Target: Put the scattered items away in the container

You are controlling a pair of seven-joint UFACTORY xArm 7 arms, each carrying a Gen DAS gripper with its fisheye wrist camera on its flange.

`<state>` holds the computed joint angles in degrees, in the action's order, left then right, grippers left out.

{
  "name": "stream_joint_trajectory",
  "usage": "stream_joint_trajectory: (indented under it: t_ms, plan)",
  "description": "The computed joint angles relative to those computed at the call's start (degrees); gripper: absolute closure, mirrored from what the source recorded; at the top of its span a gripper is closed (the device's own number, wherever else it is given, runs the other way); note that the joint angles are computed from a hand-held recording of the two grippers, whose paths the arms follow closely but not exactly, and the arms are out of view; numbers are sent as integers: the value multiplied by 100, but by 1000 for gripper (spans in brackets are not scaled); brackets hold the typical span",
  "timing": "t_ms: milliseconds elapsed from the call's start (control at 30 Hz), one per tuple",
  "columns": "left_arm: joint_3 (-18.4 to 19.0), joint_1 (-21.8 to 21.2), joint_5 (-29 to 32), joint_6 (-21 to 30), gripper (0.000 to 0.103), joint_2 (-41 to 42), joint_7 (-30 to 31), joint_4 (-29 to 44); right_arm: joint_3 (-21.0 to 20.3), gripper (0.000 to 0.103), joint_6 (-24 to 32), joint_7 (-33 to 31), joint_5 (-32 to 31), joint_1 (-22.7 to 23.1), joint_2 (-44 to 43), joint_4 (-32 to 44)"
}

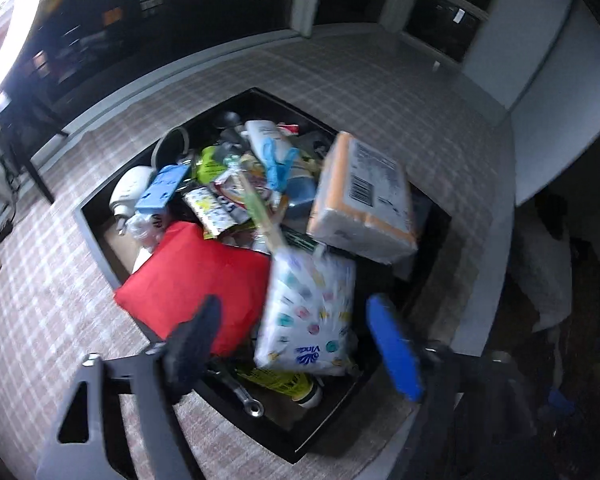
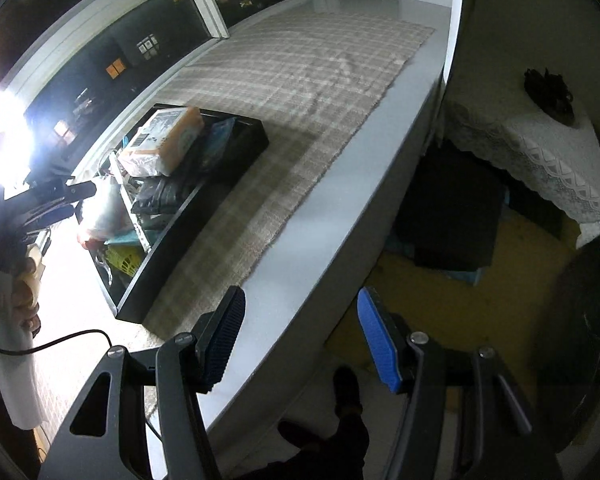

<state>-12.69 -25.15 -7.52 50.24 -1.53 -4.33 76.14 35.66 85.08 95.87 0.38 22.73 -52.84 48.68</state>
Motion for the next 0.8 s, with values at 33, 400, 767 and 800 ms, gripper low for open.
stream_joint_trajectory:
  t_ms: [33,400,767,800]
  plan:
    - [24,22,-19,-12,27,-34,-22,-32,-6,45,-5,-28,-24,3,11,8]
    - [303,513,257,-220,27,-1266,-71,-1192,-11,45,-682,-398,-313,-88,725,255]
    - [662,1263,609,-275,27,-3246,-37,-2614,151,45,-1677,-528,-1308,-54,2583,1248]
    - [679,1366,668,-309,27,-3441,-67,-2764,177,45,-1699,-503,-1429,-29,2760,1373]
